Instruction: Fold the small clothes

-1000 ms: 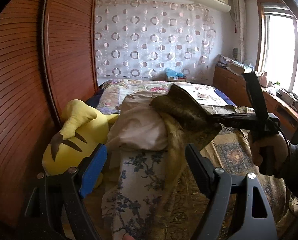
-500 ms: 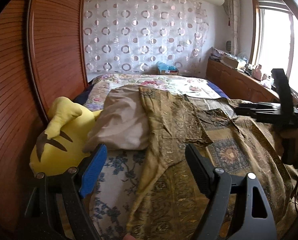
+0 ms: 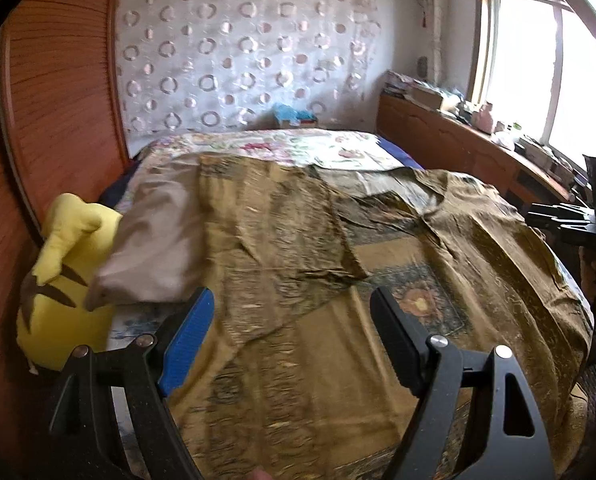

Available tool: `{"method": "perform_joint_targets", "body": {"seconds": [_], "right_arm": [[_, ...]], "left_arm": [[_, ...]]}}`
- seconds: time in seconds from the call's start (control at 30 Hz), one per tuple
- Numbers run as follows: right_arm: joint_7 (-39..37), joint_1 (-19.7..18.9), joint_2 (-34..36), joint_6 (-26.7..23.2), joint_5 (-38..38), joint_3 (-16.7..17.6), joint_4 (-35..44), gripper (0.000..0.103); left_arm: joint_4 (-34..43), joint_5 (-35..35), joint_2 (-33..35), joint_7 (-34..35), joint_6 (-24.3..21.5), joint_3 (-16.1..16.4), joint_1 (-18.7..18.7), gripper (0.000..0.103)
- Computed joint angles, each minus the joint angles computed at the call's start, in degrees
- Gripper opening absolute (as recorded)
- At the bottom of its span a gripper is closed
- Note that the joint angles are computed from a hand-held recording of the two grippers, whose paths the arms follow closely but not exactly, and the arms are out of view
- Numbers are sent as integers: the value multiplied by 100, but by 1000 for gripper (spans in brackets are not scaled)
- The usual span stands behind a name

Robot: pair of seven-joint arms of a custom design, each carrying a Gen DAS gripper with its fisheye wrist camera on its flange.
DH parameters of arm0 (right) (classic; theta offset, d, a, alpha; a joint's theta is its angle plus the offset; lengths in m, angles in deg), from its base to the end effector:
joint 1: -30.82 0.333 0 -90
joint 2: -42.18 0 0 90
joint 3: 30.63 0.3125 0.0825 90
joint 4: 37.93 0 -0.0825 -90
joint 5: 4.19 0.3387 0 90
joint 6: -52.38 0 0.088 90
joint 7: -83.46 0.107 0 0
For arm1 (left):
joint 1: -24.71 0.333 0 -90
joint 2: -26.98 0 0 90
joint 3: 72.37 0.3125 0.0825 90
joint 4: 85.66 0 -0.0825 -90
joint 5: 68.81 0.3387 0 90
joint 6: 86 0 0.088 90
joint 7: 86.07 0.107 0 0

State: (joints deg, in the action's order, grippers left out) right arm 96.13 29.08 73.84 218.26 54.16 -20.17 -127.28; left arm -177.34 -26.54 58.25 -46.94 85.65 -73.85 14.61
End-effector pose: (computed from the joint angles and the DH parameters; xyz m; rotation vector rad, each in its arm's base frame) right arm 0.6917 0.0284 0.4140 -1.9682 1.1325 -0.6527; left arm 0.6674 -0.1820 0.4229 -1.7230 1.7059 -0.8864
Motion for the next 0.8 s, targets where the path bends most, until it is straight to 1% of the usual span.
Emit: {"method": "perform_joint_targets", "body": {"seconds": [0.03,0.1,0.17,0.23,0.27,0.33,0.37,0.4,0.47,0.5,0.53,0.6,0.63,0.7,0.73,0.8], "right_arm": [[190,24,12,-50,-119,-127,42,53],[381,-70,9,-28,-140,-239,-32,53],[770,-79,95,-19,-337,-440,66,53],[941,-153,185,127,-423,-478,102,53],[1090,-203,257,128,-483,-516,156,53],[1515,-187,392,119,-703,-640,298,53],[1899,-110,499,30,-918,-792,478,53],[2109,-159,577,-37,-1010,-804,570,53],[2562,-188,705,-218,-1285,-905,791,53],[2785,-187,790,-244,-1407,-955,876,53],[2996,-181,846,-310,-1540,-993,968,53],[3495,-206,962,-686,-1861,-1124,1275,53],[3643,-232,983,-769,-1968,-1129,1330,53],[3730,-359,991,-1003,-2086,-1024,1425,52],[3800,-408,1006,-1212,-2169,-1011,1545,45],[3778,-578,1003,-1586,-2161,-862,1717,36]], "left_arm": [[105,-116,80,197,-93,-169,86,81],[287,-270,212,495,-223,-344,148,81],[500,-422,359,802,-369,-481,165,81],[690,-606,486,1079,-501,-591,179,81],[866,-766,614,1330,-604,-746,233,81],[1124,-1039,791,1730,-792,-921,282,81],[1313,-1178,914,1952,-917,-1003,298,81],[1449,-1310,1002,2127,-1029,-1055,300,81],[1802,-1552,1215,2418,-1290,-1108,251,81],[2000,-1701,1342,2628,-1427,-1190,264,81],[2094,-1804,1398,2739,-1491,-1195,244,81],[2446,-2000,1588,2987,-1753,-1207,178,81],[2613,-2071,1676,3072,-1875,-1182,123,81],[2906,-2192,1825,3214,-2083,-1129,27,81],[3034,-2247,1893,3284,-2167,-1112,-8,81],[3281,-2356,2027,3395,-2341,-1083,-69,81]]}}
